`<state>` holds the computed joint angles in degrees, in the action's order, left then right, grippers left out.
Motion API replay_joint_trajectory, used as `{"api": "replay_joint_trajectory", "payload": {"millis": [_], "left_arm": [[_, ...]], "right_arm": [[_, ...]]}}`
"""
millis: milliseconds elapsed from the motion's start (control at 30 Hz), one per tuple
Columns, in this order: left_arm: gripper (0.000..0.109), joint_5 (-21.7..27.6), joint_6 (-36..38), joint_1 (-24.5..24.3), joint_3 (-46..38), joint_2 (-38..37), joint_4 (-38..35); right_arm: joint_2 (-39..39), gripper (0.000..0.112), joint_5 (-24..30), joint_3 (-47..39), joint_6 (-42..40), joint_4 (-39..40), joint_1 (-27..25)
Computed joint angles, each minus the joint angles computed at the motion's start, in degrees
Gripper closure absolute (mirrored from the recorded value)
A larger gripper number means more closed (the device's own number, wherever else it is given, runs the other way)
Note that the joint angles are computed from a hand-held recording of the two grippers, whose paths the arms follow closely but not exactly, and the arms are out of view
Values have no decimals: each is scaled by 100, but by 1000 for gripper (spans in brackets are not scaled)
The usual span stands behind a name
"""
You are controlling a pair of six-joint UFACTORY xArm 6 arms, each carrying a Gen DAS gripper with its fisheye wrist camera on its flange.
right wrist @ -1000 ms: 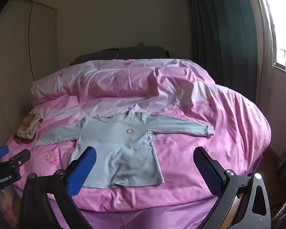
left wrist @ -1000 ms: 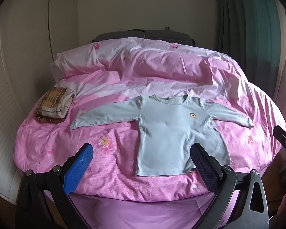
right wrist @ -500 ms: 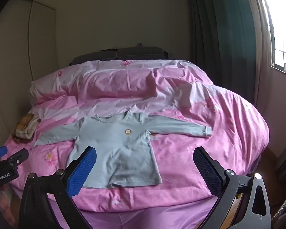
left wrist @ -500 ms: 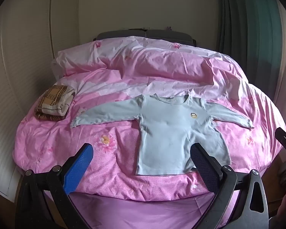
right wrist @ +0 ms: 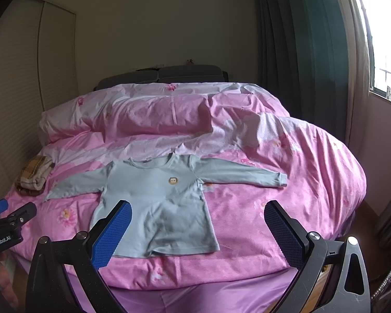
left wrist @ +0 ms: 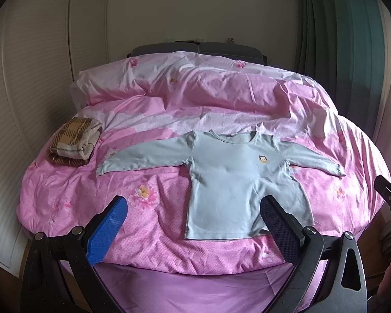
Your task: Fold small clothes
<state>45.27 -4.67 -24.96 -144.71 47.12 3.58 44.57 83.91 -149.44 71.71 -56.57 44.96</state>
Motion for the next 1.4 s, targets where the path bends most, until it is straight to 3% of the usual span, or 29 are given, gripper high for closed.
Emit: {"api": "replay_joint_trajectory", "payload": {"millis": [267, 667, 733, 1400], "left_arm": [[6, 156, 9, -4, -280, 128, -30], [6, 143, 3, -2, -251, 111, -37], [6, 117, -31, -23, -129, 15, 1], [6, 86, -25, -21, -89, -2, -8]], "right_arm": [[85, 10, 45, -139, -38, -9, 11], [1, 10, -20, 40, 40, -30, 3], [-257, 10, -94, 443, 171, -29, -19], [-244, 10, -119, 429, 146, -31, -32]]}}
